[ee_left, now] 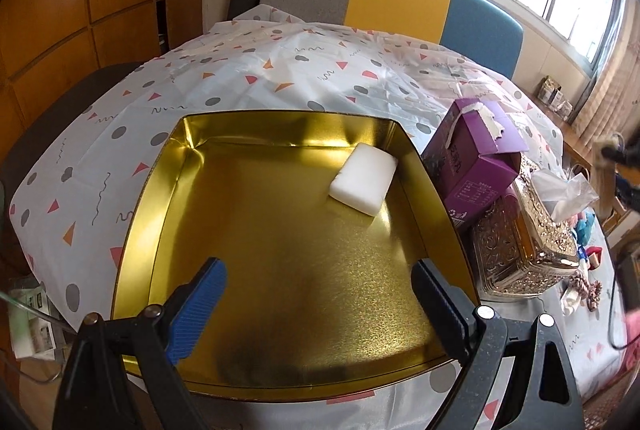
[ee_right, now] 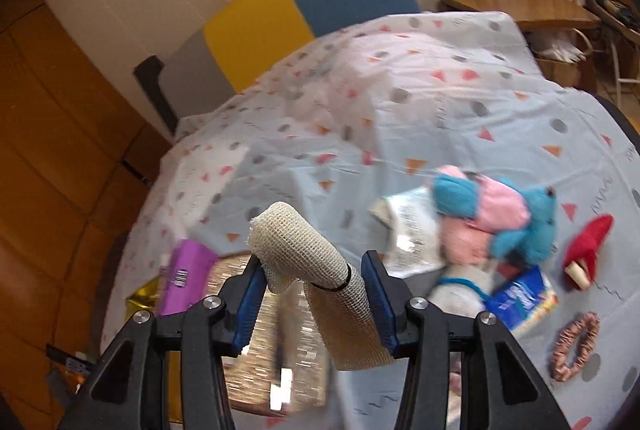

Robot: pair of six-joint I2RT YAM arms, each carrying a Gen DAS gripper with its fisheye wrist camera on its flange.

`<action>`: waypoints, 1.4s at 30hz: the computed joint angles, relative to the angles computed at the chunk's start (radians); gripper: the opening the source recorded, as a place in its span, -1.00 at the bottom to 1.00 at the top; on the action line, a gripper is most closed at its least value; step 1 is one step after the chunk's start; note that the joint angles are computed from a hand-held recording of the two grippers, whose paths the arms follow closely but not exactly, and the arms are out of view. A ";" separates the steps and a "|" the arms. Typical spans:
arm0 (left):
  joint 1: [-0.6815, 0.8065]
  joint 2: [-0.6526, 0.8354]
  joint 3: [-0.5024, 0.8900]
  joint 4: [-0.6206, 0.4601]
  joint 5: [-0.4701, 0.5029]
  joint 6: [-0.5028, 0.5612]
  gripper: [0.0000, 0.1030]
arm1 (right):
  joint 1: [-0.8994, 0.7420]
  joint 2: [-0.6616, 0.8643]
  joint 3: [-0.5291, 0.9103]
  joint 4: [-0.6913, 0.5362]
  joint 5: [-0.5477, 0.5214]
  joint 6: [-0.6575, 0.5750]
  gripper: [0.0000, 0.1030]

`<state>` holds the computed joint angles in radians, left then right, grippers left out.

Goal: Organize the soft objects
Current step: 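Carry the beige rolled cloth into the gold tray and open the right tool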

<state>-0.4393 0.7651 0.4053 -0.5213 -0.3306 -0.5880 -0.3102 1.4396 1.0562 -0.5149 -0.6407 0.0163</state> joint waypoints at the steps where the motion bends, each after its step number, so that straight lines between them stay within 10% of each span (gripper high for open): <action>1: 0.002 -0.012 -0.002 -0.004 -0.002 0.001 0.83 | 0.036 -0.007 0.016 -0.006 0.001 0.016 -0.06; 18: 0.226 -0.240 -0.038 -0.140 0.078 0.085 0.83 | 0.933 0.110 0.073 0.058 0.364 0.218 -0.05; 27: 0.251 -0.263 -0.052 -0.144 0.099 0.101 0.83 | 1.028 0.284 0.075 0.091 0.555 0.276 0.14; 42: 0.053 -0.247 -0.021 -0.176 -0.058 0.023 0.83 | 1.032 -0.001 -0.166 0.223 0.740 0.212 0.29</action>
<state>-0.3861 0.5184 0.3847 -0.6974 -0.3886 -0.5651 0.7218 1.4383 0.8905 -0.2921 0.0997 0.2281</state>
